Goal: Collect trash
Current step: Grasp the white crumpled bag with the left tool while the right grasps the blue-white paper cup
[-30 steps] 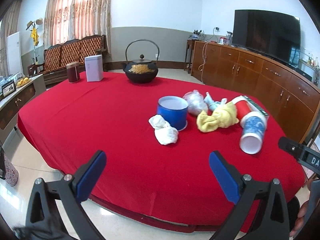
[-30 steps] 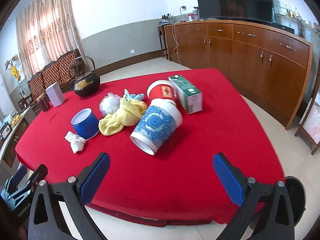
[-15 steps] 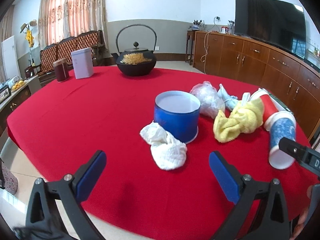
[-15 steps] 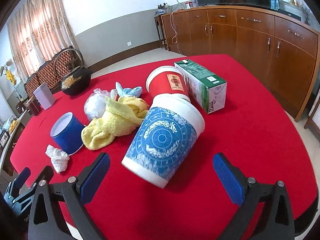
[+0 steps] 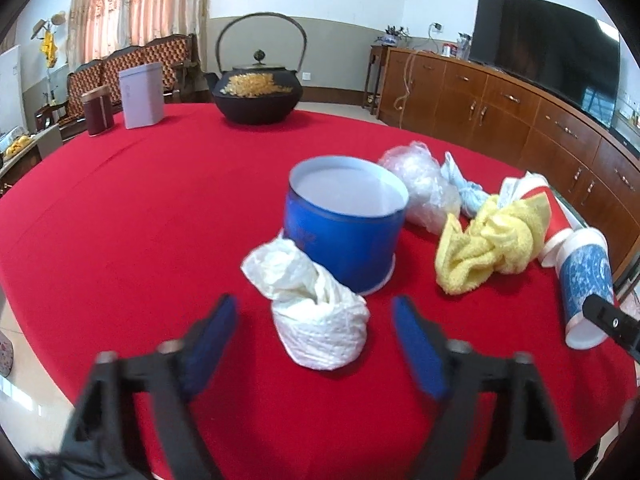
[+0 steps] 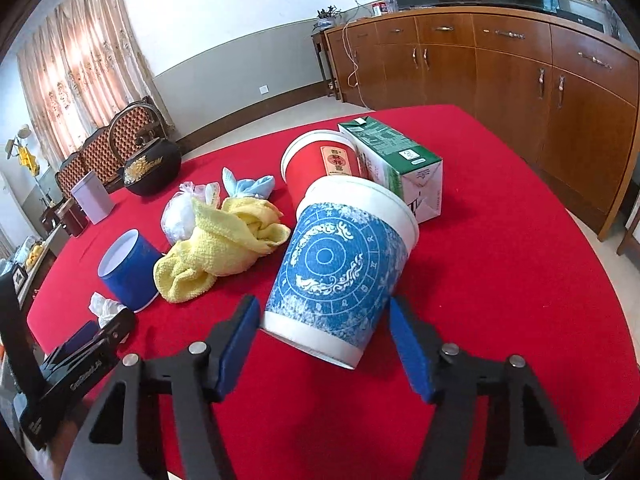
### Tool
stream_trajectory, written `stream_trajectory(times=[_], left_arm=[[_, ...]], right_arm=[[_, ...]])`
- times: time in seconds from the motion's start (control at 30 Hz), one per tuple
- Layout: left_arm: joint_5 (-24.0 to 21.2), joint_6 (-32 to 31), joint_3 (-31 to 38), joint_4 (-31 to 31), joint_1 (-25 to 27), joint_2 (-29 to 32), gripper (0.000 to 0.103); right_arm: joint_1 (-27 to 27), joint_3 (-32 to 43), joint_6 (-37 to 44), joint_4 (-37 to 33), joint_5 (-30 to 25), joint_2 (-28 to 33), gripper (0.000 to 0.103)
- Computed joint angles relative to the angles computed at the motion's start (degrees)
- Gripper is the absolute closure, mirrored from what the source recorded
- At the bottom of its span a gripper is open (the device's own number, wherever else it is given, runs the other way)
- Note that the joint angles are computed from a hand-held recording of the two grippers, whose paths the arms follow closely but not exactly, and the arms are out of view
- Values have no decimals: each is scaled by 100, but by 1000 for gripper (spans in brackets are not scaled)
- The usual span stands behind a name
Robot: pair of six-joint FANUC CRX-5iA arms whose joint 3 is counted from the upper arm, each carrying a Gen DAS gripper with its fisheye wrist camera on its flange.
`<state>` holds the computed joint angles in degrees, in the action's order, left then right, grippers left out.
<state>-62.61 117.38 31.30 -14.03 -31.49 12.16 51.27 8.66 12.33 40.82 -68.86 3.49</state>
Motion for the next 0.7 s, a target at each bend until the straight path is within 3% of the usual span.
stream_trajectory(times=[0.03, 0.7], left_arm=[[-9, -5, -1, -61, -40, -17, 58], [85, -193, -190, -70, -516, -412, 60]], right_arm=[[1, -14, -6, 12, 10, -10, 40], [419, -218, 305, 362, -516, -322, 47]])
